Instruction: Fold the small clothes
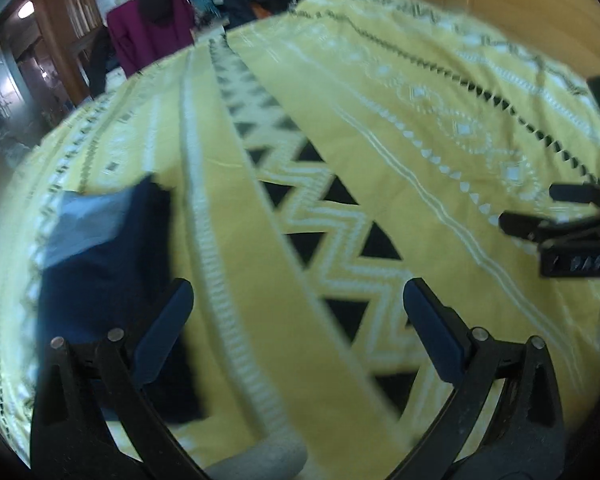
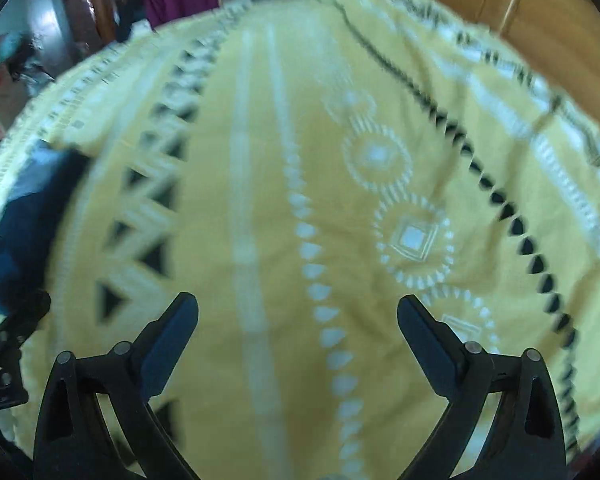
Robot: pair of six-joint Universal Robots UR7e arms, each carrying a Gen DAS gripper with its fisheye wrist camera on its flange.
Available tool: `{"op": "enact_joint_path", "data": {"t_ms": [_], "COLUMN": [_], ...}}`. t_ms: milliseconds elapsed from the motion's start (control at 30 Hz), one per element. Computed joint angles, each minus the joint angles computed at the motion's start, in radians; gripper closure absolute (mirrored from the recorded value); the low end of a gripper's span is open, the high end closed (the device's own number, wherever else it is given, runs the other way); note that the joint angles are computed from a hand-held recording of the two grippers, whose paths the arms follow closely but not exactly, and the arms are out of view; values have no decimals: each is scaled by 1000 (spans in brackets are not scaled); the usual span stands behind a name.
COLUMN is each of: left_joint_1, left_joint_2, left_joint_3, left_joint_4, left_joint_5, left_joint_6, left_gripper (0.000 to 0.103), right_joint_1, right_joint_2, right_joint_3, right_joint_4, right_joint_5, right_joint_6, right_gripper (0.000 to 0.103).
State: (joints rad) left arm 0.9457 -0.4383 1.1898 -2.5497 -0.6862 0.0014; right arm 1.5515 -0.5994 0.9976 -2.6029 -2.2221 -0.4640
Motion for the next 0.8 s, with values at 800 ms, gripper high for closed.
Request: {"op": "enact_joint_path", "data": {"t_ms": [800], "left_joint_1": [0], "left_joint_2": [-163], "left_joint_3": [303], "left_joint_4": [-344], "left_joint_5": [36], "left_joint_6": [-42], "left_gripper": [0], "right_joint_1": [-75], "right_joint_2": [38], "right_joint_3": [25], "right_joint_4": [-73], "right_joint_5": [33], "right_joint_6": [-178], "right_gripper": [0]}}
